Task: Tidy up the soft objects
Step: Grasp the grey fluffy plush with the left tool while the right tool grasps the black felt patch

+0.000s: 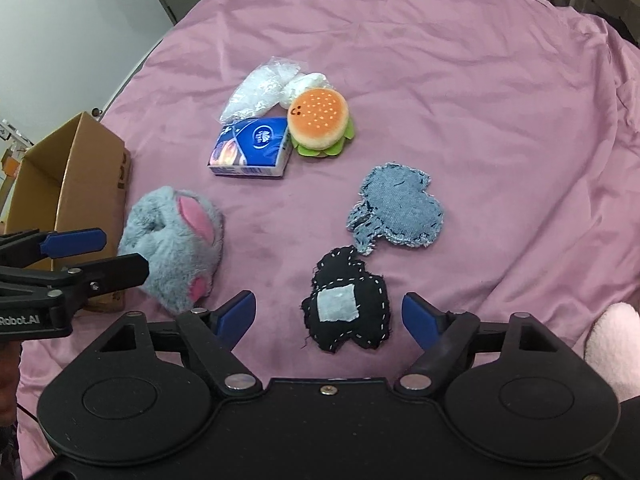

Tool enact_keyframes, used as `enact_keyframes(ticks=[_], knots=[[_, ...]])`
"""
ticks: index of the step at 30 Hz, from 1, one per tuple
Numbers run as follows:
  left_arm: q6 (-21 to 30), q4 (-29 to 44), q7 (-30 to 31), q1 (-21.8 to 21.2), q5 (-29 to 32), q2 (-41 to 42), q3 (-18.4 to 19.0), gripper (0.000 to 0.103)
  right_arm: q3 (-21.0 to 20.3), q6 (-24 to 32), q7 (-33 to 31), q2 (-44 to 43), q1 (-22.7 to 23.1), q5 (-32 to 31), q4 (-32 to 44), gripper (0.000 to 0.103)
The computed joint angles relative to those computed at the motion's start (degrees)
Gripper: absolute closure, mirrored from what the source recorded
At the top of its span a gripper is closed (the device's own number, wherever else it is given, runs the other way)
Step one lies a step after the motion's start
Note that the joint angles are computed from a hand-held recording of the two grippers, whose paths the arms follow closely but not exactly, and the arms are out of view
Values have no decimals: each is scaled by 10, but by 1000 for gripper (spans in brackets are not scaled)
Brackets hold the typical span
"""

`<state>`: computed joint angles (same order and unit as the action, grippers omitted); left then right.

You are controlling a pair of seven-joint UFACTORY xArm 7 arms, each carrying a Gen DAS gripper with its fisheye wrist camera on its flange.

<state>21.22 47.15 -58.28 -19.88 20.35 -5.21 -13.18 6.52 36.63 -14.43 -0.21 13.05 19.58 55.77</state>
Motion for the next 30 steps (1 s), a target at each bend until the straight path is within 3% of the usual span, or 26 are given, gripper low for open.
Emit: enact_keyframes(ticks=[12, 18, 22, 26, 29, 30], knots=[[70, 85, 17, -26, 22, 82, 20, 24, -2, 5, 14, 41, -12, -19, 33, 24], [110, 111, 8, -42, 41, 99, 31, 24, 2, 28, -13, 53, -21, -1, 48, 24], [117, 105, -6, -46, 58, 91, 34, 41, 8, 40, -37, 57, -16, 10, 47, 30], [88, 78, -19, -40, 61, 69, 33, 57, 9, 40, -31, 64, -13, 5, 45, 65], [64, 57, -45, -34, 74, 52, 30, 63, 11, 43, -65, 53, -19, 43, 37, 69], [47, 47, -52, -31, 74, 45, 29, 85, 11, 41, -74, 48, -19, 50, 34, 69]])
